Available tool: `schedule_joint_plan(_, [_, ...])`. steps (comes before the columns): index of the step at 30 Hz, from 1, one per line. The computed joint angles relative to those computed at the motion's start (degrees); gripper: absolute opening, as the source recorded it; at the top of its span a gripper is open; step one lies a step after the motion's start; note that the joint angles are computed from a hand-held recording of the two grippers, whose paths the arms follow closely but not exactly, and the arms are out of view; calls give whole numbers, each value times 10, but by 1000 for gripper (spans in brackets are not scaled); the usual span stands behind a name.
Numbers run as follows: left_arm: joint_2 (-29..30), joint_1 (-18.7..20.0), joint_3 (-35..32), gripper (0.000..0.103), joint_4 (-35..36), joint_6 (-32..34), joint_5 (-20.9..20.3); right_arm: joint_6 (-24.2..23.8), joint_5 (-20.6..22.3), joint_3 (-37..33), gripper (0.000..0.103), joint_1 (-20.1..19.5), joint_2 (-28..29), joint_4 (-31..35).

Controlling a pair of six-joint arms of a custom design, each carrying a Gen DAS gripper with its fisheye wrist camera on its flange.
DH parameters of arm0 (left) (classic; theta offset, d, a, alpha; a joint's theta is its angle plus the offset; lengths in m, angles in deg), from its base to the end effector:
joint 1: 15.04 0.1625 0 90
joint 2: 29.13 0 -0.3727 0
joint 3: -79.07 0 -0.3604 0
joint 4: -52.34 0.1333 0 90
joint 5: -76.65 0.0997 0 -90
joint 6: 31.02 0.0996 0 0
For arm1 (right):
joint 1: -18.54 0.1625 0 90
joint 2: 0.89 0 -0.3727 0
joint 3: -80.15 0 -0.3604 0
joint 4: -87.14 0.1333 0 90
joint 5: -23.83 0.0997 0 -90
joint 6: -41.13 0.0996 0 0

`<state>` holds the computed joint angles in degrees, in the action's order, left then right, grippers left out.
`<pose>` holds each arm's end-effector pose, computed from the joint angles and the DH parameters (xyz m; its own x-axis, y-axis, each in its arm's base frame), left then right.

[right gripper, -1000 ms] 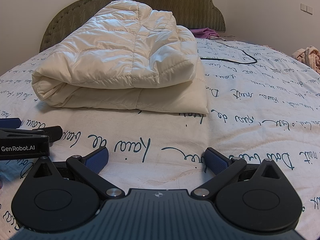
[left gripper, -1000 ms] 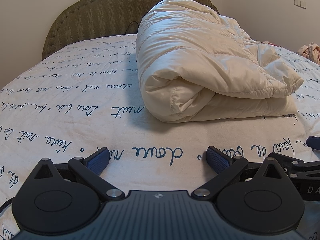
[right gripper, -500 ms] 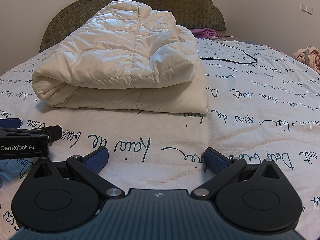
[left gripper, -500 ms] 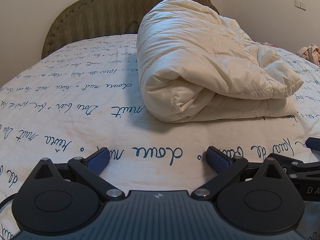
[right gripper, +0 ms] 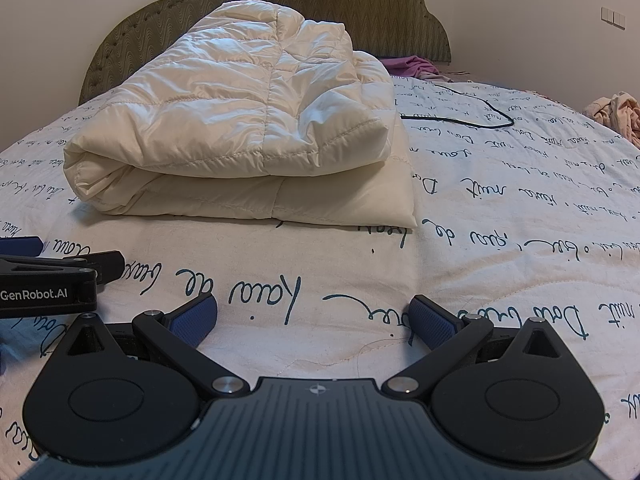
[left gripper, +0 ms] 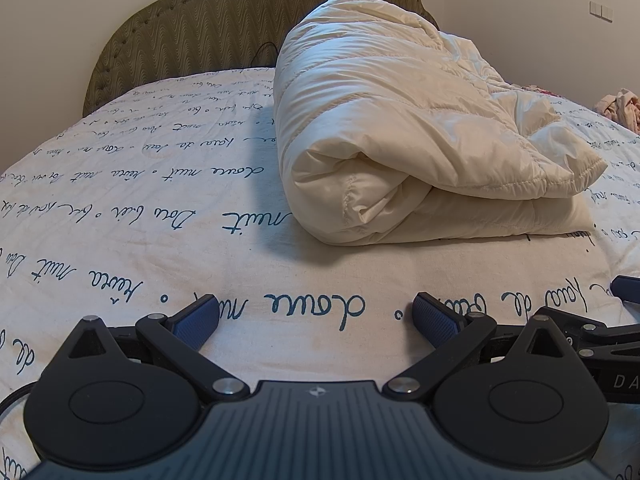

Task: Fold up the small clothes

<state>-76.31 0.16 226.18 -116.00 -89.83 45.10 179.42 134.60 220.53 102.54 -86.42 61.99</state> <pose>-0.1982 -0.2799 -0.0043 -0.6819 0.0955 -0.7251 0.6062 0.6285 -0.4873 0.0694 -0.2768 0.1066 -0.7046 -0.0262 0.7091 -0.5586 0.6367 -0.5315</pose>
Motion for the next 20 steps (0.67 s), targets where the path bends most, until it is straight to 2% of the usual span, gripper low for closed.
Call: schedule_joint_plan(20, [3,1,2,103,-19,2,-2,0,0,0,103,0,0,-1])
